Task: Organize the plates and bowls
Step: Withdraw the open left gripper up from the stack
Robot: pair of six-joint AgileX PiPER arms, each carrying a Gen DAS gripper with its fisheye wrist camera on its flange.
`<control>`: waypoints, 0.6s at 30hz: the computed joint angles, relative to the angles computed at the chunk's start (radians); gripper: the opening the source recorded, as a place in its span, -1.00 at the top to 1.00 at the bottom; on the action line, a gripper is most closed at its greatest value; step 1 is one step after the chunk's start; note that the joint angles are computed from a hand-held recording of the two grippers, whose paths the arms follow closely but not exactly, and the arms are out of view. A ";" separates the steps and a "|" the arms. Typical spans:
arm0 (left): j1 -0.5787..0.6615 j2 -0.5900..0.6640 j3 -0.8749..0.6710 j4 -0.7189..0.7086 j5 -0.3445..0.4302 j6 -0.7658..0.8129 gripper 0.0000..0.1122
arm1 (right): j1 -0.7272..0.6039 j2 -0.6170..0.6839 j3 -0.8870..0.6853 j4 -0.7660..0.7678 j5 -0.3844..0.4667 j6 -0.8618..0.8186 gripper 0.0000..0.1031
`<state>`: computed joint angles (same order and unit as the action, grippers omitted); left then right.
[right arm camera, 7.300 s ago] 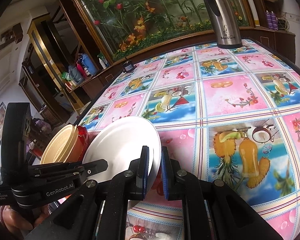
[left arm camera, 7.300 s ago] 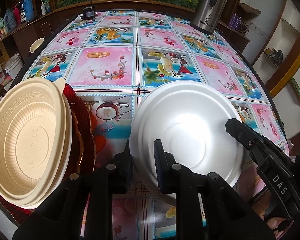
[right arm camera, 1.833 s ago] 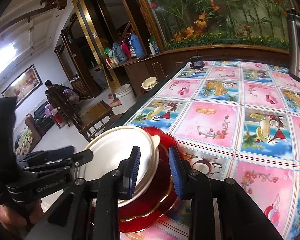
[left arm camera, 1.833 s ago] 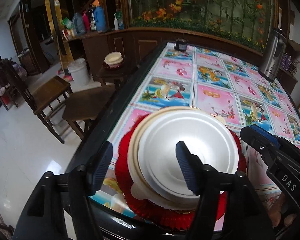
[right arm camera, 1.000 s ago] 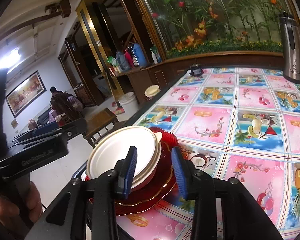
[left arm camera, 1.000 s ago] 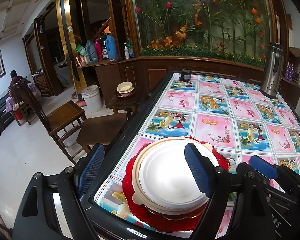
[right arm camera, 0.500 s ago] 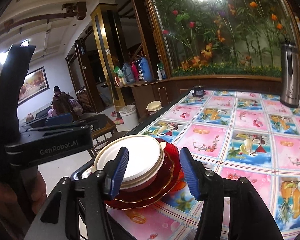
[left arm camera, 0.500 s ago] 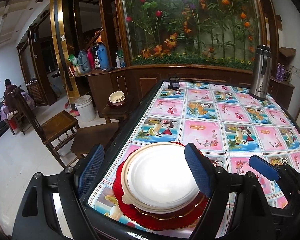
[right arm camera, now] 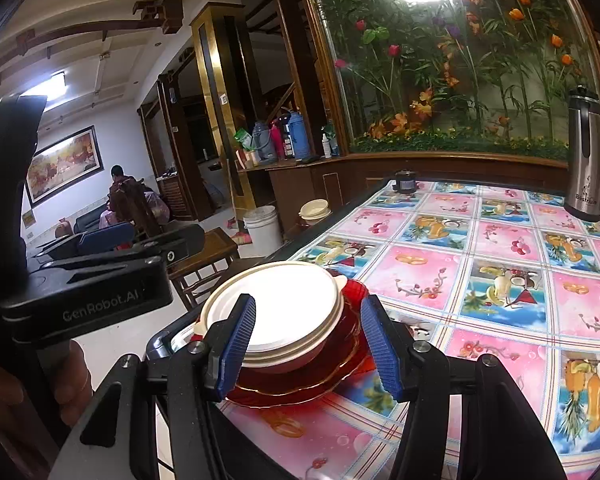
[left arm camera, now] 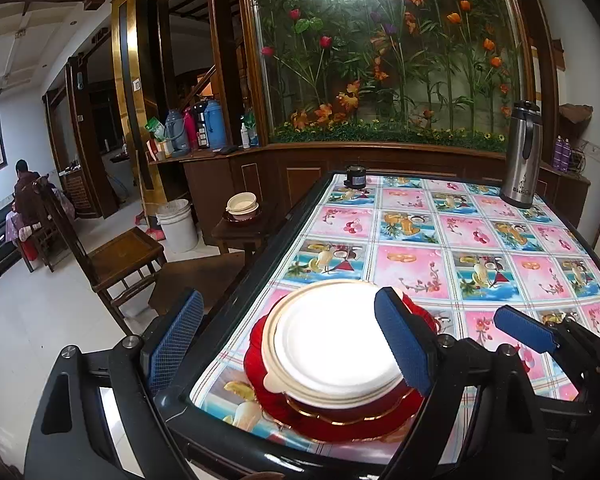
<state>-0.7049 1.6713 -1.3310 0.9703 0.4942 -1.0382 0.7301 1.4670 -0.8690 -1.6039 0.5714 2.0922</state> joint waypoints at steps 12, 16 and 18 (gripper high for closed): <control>0.072 -0.071 0.129 -0.053 -0.065 0.026 -0.58 | 0.070 0.049 -0.060 0.064 0.030 -0.076 -0.10; 0.089 -0.091 0.169 -0.089 -0.090 0.058 -0.58 | 0.099 0.082 -0.100 0.109 0.051 -0.123 -0.10; 0.096 -0.100 0.187 -0.097 -0.099 0.068 -0.58 | 0.108 0.092 -0.112 0.121 0.053 -0.128 -0.10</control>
